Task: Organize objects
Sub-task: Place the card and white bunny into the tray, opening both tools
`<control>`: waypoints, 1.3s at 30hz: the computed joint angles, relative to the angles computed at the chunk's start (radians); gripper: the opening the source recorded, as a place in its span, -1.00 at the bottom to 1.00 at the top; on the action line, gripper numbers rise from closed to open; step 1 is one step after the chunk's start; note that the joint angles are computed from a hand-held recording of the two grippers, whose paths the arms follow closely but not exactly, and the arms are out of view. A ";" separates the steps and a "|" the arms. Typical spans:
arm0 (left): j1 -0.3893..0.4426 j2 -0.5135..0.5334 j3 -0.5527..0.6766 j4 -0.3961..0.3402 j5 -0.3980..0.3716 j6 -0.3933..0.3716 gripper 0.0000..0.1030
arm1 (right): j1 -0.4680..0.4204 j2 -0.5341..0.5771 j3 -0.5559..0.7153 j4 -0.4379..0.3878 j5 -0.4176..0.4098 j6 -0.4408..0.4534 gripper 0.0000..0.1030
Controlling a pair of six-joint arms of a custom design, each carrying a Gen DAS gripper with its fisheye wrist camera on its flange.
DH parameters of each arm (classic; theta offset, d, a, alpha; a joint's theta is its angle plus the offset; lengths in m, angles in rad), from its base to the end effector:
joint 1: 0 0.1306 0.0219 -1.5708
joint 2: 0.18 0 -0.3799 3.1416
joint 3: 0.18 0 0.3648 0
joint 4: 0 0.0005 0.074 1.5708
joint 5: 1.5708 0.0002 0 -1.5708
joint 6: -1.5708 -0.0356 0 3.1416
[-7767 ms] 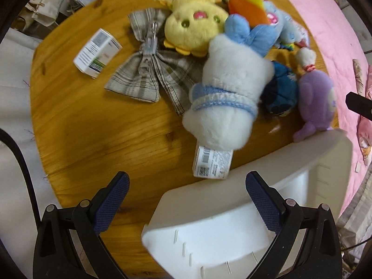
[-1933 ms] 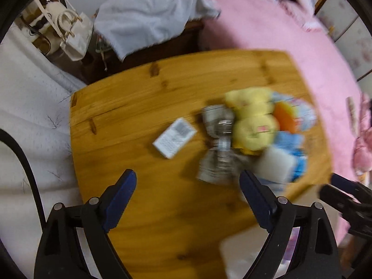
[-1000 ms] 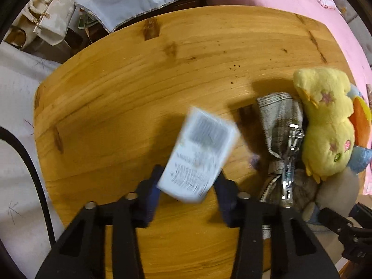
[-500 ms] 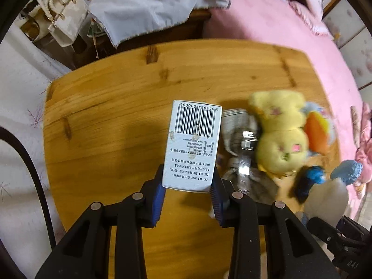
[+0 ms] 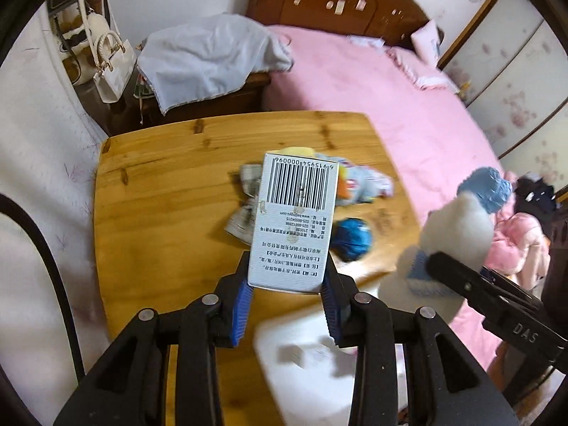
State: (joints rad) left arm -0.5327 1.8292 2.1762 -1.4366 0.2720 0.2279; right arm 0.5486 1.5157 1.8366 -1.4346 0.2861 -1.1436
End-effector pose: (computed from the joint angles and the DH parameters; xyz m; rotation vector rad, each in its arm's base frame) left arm 0.4912 -0.3013 0.5025 0.5057 2.6878 -0.5963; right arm 0.4005 0.2324 0.5255 0.8524 2.4804 0.2062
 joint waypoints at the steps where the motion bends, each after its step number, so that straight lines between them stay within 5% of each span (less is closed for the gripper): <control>1: -0.007 -0.024 -0.025 0.012 -0.002 0.018 -0.26 | 0.013 -0.014 0.006 -0.014 0.020 0.014 0.06; 11: -0.153 -0.209 -0.258 0.082 -0.103 0.234 -0.26 | 0.144 -0.134 -0.014 -0.149 0.147 0.109 0.06; 21: -0.250 -0.242 -0.386 0.080 -0.154 0.427 -0.26 | 0.166 -0.226 -0.153 -0.191 0.052 0.142 0.07; 30: -0.287 -0.236 -0.423 0.047 -0.193 0.518 -0.20 | 0.168 -0.230 -0.184 -0.214 -0.005 0.181 0.18; 35: -0.282 -0.225 -0.428 0.015 -0.175 0.558 0.47 | 0.159 -0.220 -0.185 -0.238 -0.046 0.202 0.46; 39: -0.277 -0.234 -0.439 0.030 -0.170 0.573 0.59 | 0.167 -0.215 -0.171 -0.245 -0.019 0.202 0.53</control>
State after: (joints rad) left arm -0.8102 1.5950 1.7367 -1.4071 0.1021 0.8009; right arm 0.7154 1.3010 1.6651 -1.6794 0.2669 -0.9420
